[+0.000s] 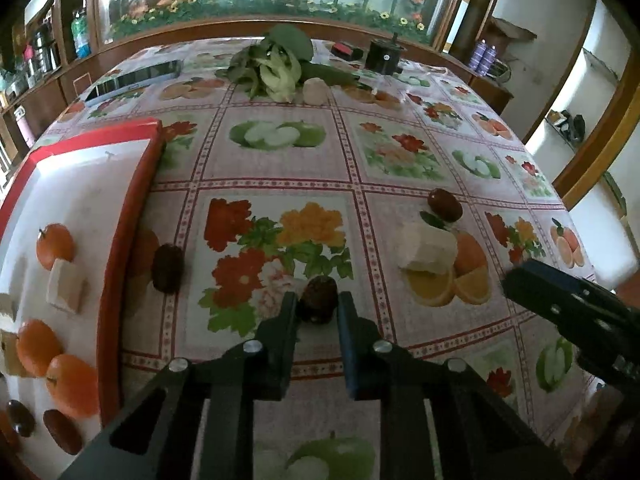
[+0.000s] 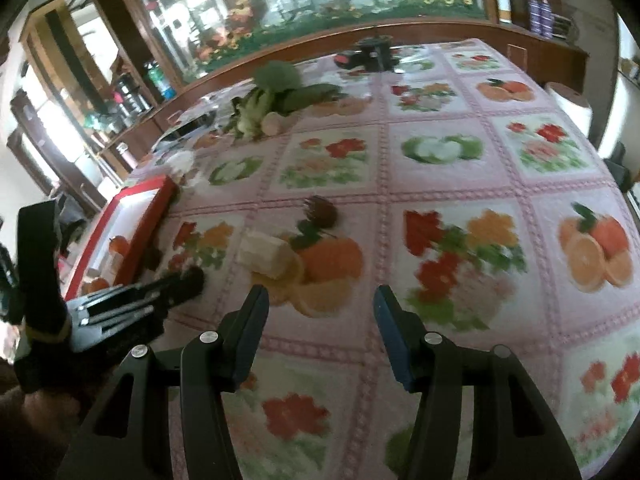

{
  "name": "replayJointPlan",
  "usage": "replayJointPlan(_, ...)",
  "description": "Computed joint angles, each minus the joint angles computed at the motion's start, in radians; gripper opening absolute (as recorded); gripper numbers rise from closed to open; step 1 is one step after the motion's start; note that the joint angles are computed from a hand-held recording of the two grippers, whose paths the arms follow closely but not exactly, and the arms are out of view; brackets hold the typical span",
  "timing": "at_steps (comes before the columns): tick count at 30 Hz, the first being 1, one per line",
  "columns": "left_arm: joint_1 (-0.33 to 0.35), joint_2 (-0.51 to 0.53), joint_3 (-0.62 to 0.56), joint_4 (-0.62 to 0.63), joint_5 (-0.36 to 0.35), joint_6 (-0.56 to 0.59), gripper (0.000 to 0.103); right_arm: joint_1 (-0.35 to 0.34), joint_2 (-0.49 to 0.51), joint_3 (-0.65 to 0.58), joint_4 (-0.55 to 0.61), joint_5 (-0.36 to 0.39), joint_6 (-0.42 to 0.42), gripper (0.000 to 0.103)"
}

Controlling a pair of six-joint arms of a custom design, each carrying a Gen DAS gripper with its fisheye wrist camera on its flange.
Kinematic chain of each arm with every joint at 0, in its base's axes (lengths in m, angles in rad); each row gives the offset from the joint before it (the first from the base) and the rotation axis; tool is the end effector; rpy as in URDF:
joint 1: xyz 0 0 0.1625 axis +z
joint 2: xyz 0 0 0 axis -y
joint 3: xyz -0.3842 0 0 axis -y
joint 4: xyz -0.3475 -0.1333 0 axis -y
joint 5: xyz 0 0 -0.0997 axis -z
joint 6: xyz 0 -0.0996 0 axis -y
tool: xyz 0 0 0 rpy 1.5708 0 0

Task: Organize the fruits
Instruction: 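Grasp a dark date with the left tool while the right tool grasps a white block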

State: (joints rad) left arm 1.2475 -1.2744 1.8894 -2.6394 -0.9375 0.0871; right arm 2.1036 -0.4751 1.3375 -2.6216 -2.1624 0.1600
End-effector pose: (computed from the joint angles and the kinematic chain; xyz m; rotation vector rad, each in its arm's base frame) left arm 0.0168 -0.5549 0.3010 0.3227 2.4737 -0.6661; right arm 0.4130 -0.5472 0.0118 0.4088 -2.5719 0.5007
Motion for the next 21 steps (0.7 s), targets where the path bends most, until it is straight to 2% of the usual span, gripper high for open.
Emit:
replayJointPlan(7, 0.013, -0.032, 0.008, 0.025, -0.023, -0.035, 0.022, -0.011, 0.098, -0.139, 0.097, 0.048, -0.032, 0.055)
replayJointPlan(11, 0.018, -0.043, 0.01, 0.032, -0.031, -0.047, 0.022, -0.007, 0.142, -0.191, 0.131, 0.032, -0.076, 0.054)
replayJointPlan(12, 0.018, -0.045, 0.012, 0.032, -0.03, -0.047, 0.022, -0.003, 0.153, -0.195, 0.118, 0.012, -0.096, 0.052)
replayJointPlan(13, 0.018, -0.046, 0.013, 0.032, -0.03, -0.047, 0.022, -0.002, 0.157, -0.197, 0.112, 0.007, -0.108, 0.042)
replayJointPlan(14, 0.019, -0.046, 0.012, 0.033, -0.034, -0.047, 0.022, -0.001, 0.161, -0.202, 0.116, 0.002, -0.116, 0.039)
replayJointPlan(21, 0.023, -0.059, 0.02, 0.032, -0.054, -0.044, 0.022, 0.011, 0.137, -0.156, 0.082, -0.023, -0.12, 0.039)
